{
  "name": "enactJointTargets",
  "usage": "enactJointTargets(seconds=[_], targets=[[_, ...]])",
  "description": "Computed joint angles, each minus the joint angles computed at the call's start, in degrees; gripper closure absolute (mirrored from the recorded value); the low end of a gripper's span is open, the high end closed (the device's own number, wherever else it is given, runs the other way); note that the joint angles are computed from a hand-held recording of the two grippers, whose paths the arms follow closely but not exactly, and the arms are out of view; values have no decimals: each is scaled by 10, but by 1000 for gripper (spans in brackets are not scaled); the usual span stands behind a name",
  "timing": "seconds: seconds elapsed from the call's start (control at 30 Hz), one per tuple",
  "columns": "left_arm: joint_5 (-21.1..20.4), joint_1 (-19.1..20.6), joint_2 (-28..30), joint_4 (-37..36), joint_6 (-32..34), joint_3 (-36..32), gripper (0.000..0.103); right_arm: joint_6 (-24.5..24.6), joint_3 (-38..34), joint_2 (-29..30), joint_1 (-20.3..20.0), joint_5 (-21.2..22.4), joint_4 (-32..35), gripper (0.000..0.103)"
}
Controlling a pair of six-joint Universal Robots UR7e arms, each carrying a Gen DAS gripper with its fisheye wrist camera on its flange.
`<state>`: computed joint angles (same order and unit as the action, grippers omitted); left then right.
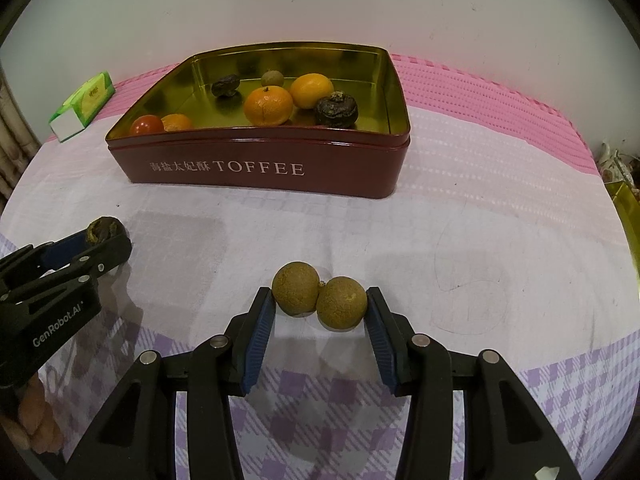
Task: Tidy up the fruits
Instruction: 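Grasp both olive-green fruits with the right tool while the left tool grasps the dark brown fruit, then carry the olive-green fruits and dark brown fruit in both tools over the tin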
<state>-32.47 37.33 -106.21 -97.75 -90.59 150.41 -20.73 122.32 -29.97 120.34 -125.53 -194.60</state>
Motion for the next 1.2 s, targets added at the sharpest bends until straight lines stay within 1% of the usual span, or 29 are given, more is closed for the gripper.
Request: enactJointTargets(seconds=[0.23, 0.73, 1.03, 1.2], targets=[[-8, -13, 0, 12, -16, 4, 63, 1, -1, 0, 1, -1, 1, 60], [-22, -19, 9, 9, -31, 2, 63, 1, -2, -1, 1, -1, 7, 60], [-33, -19, 15, -19, -13, 0, 64, 14, -2, -14, 0, 4, 41, 60], [-30, -18, 15, -37, 14, -3, 64, 26, -1, -28, -3, 8, 58, 60]])
